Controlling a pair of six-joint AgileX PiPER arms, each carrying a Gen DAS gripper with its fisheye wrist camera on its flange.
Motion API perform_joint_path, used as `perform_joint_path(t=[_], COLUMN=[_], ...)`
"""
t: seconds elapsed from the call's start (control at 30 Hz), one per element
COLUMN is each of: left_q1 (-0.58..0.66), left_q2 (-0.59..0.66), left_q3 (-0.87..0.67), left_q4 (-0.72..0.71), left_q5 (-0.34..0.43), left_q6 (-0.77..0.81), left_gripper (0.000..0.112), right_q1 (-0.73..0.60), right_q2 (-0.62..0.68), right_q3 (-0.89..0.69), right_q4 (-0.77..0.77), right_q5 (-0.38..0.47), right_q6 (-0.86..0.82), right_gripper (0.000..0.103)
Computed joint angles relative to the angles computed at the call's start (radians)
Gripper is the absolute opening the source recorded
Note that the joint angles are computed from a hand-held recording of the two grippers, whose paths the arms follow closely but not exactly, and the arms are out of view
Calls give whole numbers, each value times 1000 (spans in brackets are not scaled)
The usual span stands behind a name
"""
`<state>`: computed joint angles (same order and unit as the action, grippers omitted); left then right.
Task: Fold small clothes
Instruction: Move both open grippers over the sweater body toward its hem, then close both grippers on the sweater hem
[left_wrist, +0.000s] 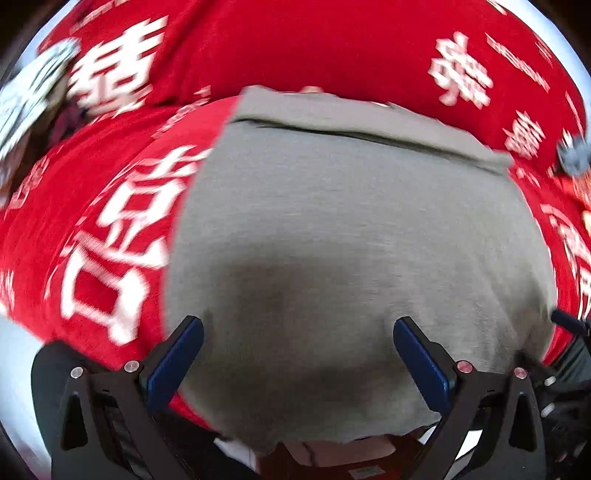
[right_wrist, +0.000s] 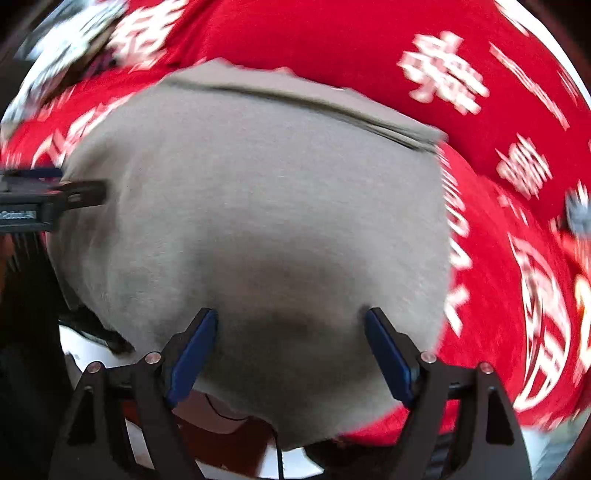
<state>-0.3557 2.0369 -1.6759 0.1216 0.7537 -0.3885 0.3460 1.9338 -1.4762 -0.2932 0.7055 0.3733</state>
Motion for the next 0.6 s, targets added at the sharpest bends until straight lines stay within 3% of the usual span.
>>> perform_joint_path(t=[0.2,0.27,0.43,0.5,0.53,0.6], left_q1=[95,93,64,66,65,58], left_q2=[6,36,45,33,19,-6], left_q3=[41,24,2,18,31,51], left_q4=[-198,-225,-170,-175,-175,-166], left_q5=[79,112,127,116,107,95], left_q6=[160,190,173,180,183,188], left_gripper=[103,103,102,95,87,67], right_q1=[-179,-203,-120,-92,-93,-110], right_q2=[-66,-57,-42,-45,-52,-65], right_q3=[113,127,115,122,132,143], right_q4=[246,343,191,145,153,215], right_q5=[-36,-51,-54,-56,-65,-79], right_q6=[-56,-118,-25,2,-5,-58], right_gripper=[85,79,71,55,49,20])
